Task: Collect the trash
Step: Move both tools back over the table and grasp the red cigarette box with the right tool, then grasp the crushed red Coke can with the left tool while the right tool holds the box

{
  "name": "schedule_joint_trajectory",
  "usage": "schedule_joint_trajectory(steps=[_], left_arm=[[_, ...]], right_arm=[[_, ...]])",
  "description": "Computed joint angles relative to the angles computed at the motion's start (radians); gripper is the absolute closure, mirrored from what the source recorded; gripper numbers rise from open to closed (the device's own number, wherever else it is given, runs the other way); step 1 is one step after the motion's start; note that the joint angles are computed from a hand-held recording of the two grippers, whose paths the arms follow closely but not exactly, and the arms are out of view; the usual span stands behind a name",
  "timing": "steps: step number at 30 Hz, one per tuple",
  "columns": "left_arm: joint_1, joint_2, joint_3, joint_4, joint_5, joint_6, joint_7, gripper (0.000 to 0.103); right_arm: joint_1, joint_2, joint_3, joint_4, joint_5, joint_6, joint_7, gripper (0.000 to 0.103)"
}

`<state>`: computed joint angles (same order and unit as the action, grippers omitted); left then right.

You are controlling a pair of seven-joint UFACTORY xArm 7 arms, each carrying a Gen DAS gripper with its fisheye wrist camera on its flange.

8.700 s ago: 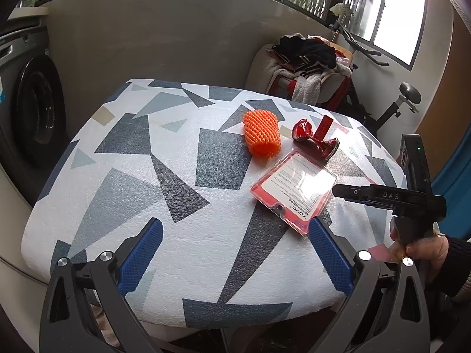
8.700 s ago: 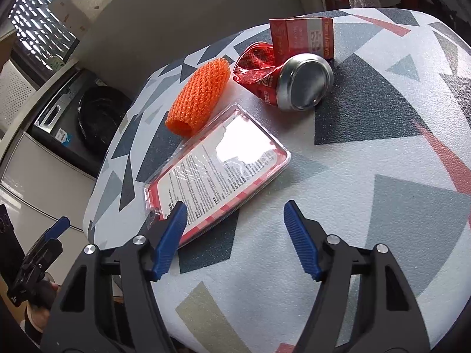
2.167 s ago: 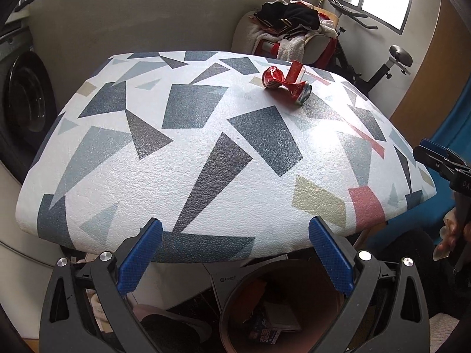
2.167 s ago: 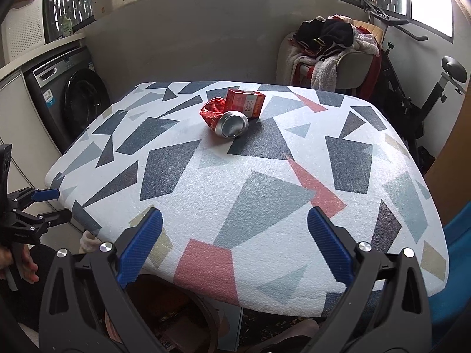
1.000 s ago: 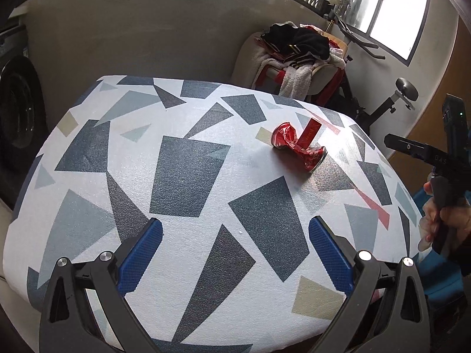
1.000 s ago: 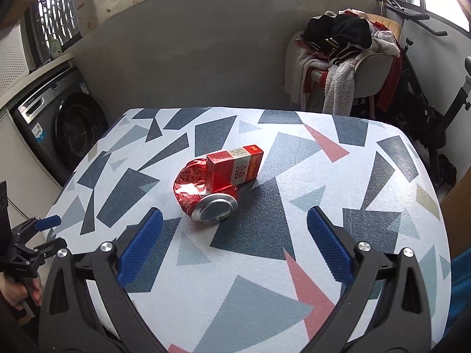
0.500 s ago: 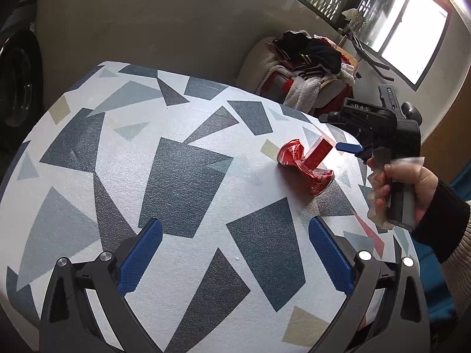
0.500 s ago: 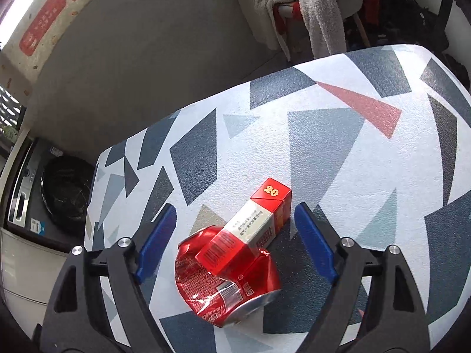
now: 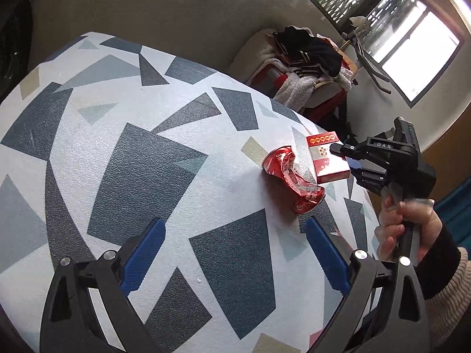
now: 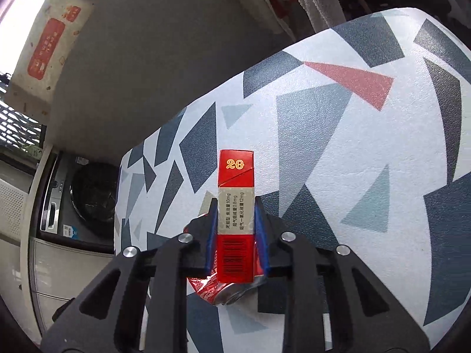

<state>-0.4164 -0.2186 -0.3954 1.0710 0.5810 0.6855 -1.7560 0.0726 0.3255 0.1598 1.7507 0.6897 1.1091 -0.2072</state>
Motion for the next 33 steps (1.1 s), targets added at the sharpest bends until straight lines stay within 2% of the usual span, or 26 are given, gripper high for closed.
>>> schedule_joint_trajectory(steps=[5, 9, 12, 16, 18, 24, 26, 27, 29, 32, 33], left_arm=[[0.039, 0.099, 0.045, -0.005, 0.026, -0.275, -0.111, 0.022], [0.031, 0.206, 0.096, 0.035, 0.053, -0.416, -0.195, 0.03], [0.0, 0.262, 0.137, 0.065, 0.033, -0.447, -0.21, 0.036], [-0.044, 0.304, 0.201, 0.085, 0.065, -0.497, -0.265, 0.04], [-0.063, 0.327, 0.223, 0.106, 0.044, -0.497, -0.238, 0.044], [-0.106, 0.393, 0.274, 0.16, -0.06, -0.494, -0.144, 0.064], [-0.113, 0.407, 0.277, 0.181, -0.1, -0.471, -0.085, 0.077], [-0.13, 0.408, 0.295, 0.188, -0.079, -0.469, -0.09, 0.084], [-0.148, 0.4, 0.302, 0.212, -0.062, -0.418, -0.058, 0.091], [-0.145, 0.387, 0.269, 0.259, -0.079, -0.335, 0.088, 0.097], [-0.149, 0.382, 0.256, 0.285, -0.082, -0.275, 0.147, 0.097]], right_arm=[[-0.044, -0.125, -0.031, -0.137, 0.053, -0.065, -0.143, 0.077], [-0.067, -0.218, -0.068, -0.254, 0.11, -0.092, -0.249, 0.077], [-0.073, -0.281, -0.102, -0.335, 0.139, -0.099, -0.318, 0.077], [-0.08, -0.331, -0.144, -0.411, 0.173, -0.097, -0.375, 0.077], [-0.082, -0.346, -0.159, -0.437, 0.184, -0.097, -0.384, 0.077], [-0.084, -0.403, -0.188, -0.512, 0.196, -0.099, -0.423, 0.077], [-0.08, -0.423, -0.195, -0.533, 0.188, -0.103, -0.437, 0.077], [-0.077, -0.431, -0.198, -0.543, 0.182, -0.104, -0.443, 0.077], [-0.072, -0.45, -0.203, -0.563, 0.17, -0.106, -0.451, 0.077], [-0.063, -0.477, -0.215, -0.587, 0.166, -0.101, -0.465, 0.077], [-0.061, -0.485, -0.219, -0.593, 0.168, -0.097, -0.471, 0.077]])
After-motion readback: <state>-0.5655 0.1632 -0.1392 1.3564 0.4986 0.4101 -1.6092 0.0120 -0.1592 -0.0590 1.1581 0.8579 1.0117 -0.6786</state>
